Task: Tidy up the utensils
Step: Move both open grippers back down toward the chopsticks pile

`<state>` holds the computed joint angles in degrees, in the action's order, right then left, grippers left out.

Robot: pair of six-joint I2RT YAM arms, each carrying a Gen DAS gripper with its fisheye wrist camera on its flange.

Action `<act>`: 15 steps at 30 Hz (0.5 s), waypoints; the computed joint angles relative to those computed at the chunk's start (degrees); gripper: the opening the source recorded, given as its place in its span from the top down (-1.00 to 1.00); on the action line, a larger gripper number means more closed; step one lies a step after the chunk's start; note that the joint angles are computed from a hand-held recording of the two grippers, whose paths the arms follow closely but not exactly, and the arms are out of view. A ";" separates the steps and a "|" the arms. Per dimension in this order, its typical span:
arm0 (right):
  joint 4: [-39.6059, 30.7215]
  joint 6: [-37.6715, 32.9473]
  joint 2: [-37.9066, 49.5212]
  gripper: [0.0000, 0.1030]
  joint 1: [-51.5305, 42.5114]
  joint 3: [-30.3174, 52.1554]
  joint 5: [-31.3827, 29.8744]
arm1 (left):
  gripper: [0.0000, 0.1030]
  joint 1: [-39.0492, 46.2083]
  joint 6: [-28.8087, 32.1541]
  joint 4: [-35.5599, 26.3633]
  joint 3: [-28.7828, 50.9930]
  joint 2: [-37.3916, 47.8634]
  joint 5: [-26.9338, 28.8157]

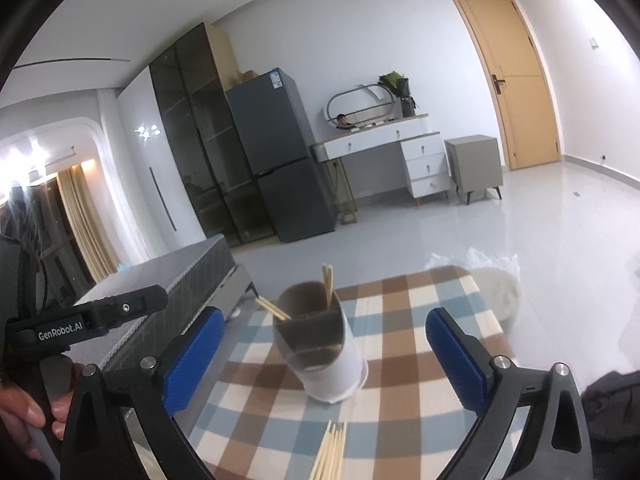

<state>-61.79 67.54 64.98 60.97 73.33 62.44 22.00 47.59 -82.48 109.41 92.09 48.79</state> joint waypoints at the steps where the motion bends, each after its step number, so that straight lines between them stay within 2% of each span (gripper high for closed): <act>1: -1.02 1.83 0.29 -0.99 0.58 -0.48 0.21 | -0.61 0.49 0.71 0.02 -1.23 -0.62 0.16; 4: -1.34 5.03 0.22 -0.99 2.18 -2.84 -0.83 | -0.61 1.62 2.07 0.74 -4.79 -2.24 0.55; 9: -6.05 11.22 2.87 -0.99 4.51 -3.56 -1.18 | -0.61 3.28 2.72 4.73 -11.92 -5.40 1.31; 12: -11.89 19.03 5.36 -0.99 6.07 -3.90 -0.99 | -0.61 4.17 2.54 8.04 -16.78 -7.21 1.24; 15: -11.13 20.42 4.29 -0.99 6.99 -7.03 -2.05 | -0.61 4.02 2.17 9.74 -19.94 -7.99 0.37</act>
